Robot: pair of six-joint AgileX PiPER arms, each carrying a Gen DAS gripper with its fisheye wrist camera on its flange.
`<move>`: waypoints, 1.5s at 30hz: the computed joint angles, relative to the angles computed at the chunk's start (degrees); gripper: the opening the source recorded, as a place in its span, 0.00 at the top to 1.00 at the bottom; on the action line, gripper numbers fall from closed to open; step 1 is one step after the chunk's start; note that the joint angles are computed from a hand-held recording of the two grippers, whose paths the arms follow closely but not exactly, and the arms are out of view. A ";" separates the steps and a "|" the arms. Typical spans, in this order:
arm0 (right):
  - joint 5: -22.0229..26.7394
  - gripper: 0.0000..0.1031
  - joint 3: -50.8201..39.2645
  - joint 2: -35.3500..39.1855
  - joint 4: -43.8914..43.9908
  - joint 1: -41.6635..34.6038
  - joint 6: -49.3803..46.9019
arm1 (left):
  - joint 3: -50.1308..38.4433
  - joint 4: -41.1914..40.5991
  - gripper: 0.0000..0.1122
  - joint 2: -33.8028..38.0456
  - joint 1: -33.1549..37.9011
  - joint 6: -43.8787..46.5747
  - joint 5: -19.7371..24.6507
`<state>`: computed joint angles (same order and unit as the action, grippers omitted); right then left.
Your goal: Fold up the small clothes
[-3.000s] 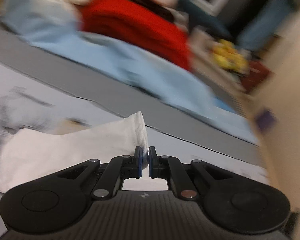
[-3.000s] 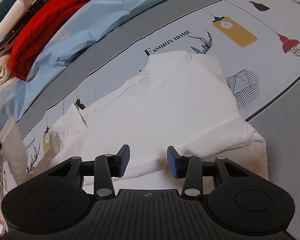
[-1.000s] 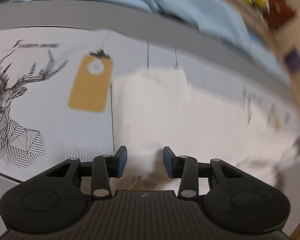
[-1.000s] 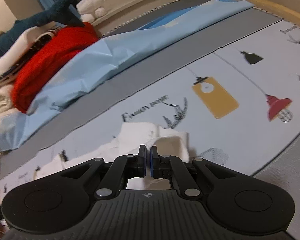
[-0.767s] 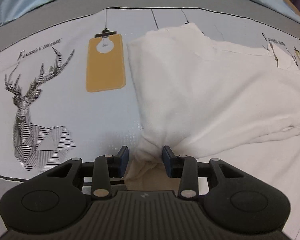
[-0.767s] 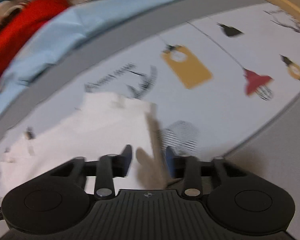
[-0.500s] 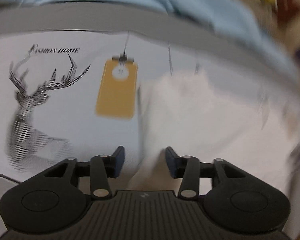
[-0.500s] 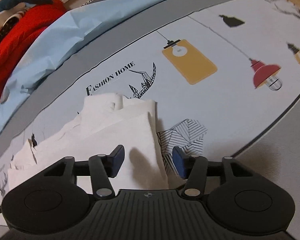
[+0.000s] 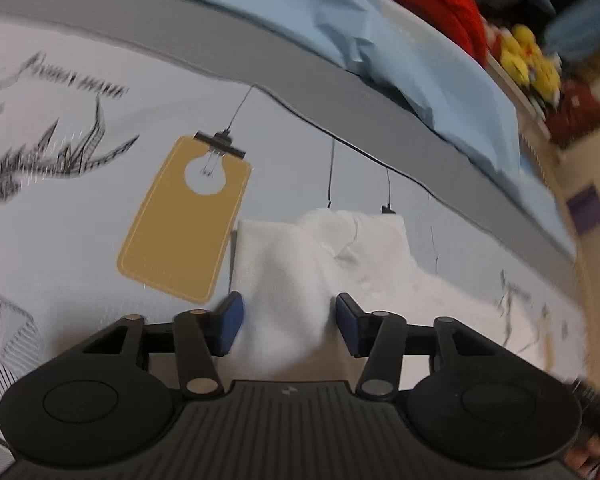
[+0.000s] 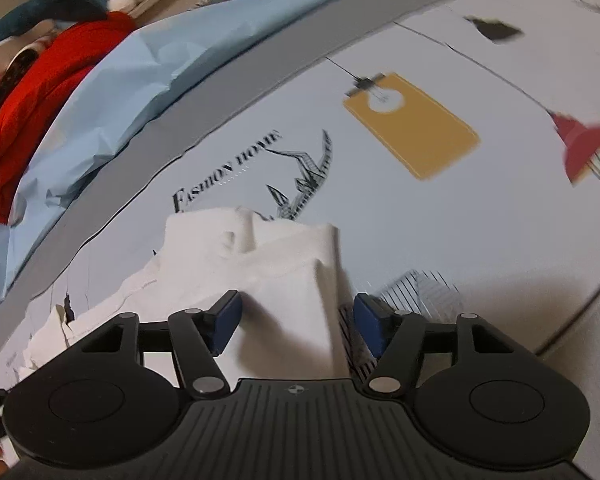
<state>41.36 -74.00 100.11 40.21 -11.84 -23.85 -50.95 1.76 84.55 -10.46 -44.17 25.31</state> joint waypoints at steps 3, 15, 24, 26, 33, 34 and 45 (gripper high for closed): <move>-2.60 0.58 0.14 0.18 -1.77 1.68 -1.68 | 1.05 -1.77 0.93 -1.24 0.70 5.92 -0.59; -16.97 0.57 2.84 -5.24 0.67 5.11 -9.01 | 4.42 21.67 0.95 -11.99 0.85 -16.97 -0.29; 1.72 0.57 -0.88 -3.35 4.35 0.23 -15.31 | 2.68 -16.51 0.83 -9.96 0.53 27.92 1.22; 3.96 0.57 -2.31 -1.32 -7.08 3.19 -9.36 | -0.78 -10.84 0.86 -5.04 -0.79 27.25 10.74; 1.40 0.55 2.46 -5.30 -7.39 3.06 -12.60 | -0.93 6.30 0.85 -8.49 -10.85 8.97 13.25; 0.60 0.55 3.51 -5.20 -11.12 4.13 -11.48 | -0.63 8.25 0.85 -6.78 -12.55 5.92 14.67; 12.20 0.53 8.31 -26.51 -9.24 -4.41 -12.39 | -7.32 31.81 0.71 -12.51 -42.95 -29.92 42.25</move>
